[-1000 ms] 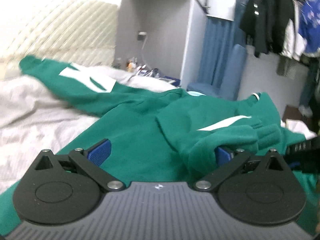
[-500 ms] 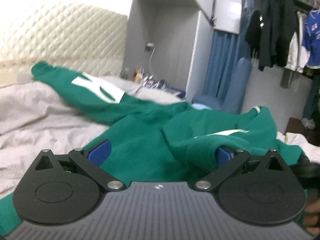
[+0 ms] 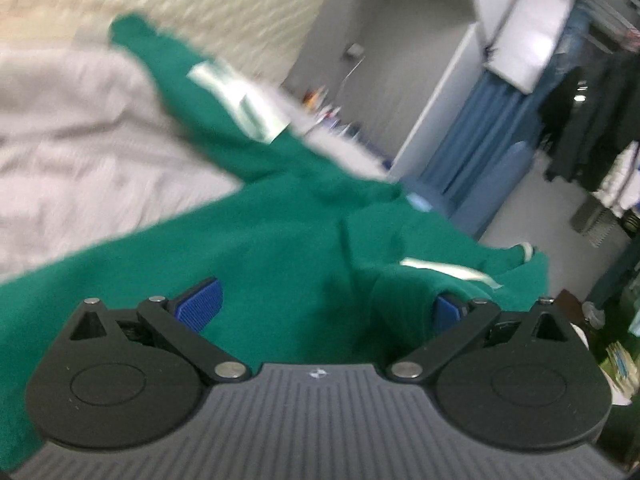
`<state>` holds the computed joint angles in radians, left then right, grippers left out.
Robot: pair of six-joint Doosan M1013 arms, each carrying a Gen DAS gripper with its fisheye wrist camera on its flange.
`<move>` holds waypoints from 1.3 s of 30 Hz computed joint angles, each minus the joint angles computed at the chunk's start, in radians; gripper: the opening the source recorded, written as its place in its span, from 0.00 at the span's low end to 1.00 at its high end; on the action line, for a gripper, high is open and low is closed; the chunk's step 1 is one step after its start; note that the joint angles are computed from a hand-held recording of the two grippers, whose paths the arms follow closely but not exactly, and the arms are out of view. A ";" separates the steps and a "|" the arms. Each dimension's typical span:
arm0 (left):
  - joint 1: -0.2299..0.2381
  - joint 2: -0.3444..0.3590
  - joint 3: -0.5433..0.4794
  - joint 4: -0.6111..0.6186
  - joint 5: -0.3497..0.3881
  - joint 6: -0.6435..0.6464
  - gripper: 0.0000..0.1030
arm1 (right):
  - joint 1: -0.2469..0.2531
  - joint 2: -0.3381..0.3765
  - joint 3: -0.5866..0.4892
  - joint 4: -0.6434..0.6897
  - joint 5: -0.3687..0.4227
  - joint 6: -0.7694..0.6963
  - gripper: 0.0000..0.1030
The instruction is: Fold large clothes
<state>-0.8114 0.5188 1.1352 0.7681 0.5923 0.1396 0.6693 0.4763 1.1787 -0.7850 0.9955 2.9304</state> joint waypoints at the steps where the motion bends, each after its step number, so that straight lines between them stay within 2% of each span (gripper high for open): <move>1: 0.006 0.001 -0.001 -0.043 0.002 0.009 1.00 | 0.001 0.003 -0.005 -0.004 0.006 0.005 0.17; 3: 0.014 -0.004 0.010 -0.096 -0.020 0.005 1.00 | 0.004 0.006 -0.010 -0.019 0.029 0.016 0.14; 4: 0.013 -0.010 0.019 -0.083 -0.035 -0.007 0.99 | 0.005 0.007 -0.012 -0.027 0.039 0.023 0.13; 9: -0.011 -0.041 0.067 0.153 -0.129 -0.081 0.99 | -0.001 -0.002 0.005 -0.036 0.037 0.070 0.13; 14: -0.025 -0.056 0.086 0.247 -0.156 -0.091 0.99 | 0.003 0.006 -0.005 -0.043 0.052 0.056 0.13; 17: -0.025 -0.057 0.084 0.212 -0.154 -0.055 1.00 | 0.002 0.007 -0.008 -0.039 0.052 0.055 0.13; 19: -0.021 -0.042 0.050 0.072 -0.094 0.088 1.00 | -0.001 0.000 0.001 -0.036 0.037 0.084 0.14; 23: -0.007 0.009 -0.045 -0.173 0.106 0.338 1.00 | -0.017 -0.034 0.051 0.011 -0.087 0.170 0.19; 25: 0.010 0.043 -0.108 -0.328 0.216 0.488 1.00 | -0.022 -0.034 0.051 0.058 -0.127 0.112 0.19; 26: 0.017 0.050 -0.119 -0.366 0.239 0.510 1.00 | -0.021 -0.027 0.040 0.077 -0.128 0.052 0.19; 28: 0.019 0.045 -0.104 -0.368 0.220 0.500 1.00 | -0.010 -0.009 0.013 0.075 -0.110 -0.041 0.19; 30: 0.017 0.052 -0.119 -0.366 0.240 0.537 1.00 | -0.011 -0.008 0.011 0.116 -0.160 -0.109 0.19; 32: 0.013 0.055 -0.125 -0.351 0.249 0.545 1.00 | -0.016 -0.015 0.022 0.155 -0.213 -0.116 0.19; 35: 0.011 0.058 -0.131 -0.348 0.259 0.556 1.00 | -0.039 -0.042 0.073 0.202 -0.319 0.001 0.19; 39: 0.013 0.050 -0.126 -0.352 0.229 0.570 1.00 | -0.069 -0.083 0.169 0.200 -0.523 0.228 0.20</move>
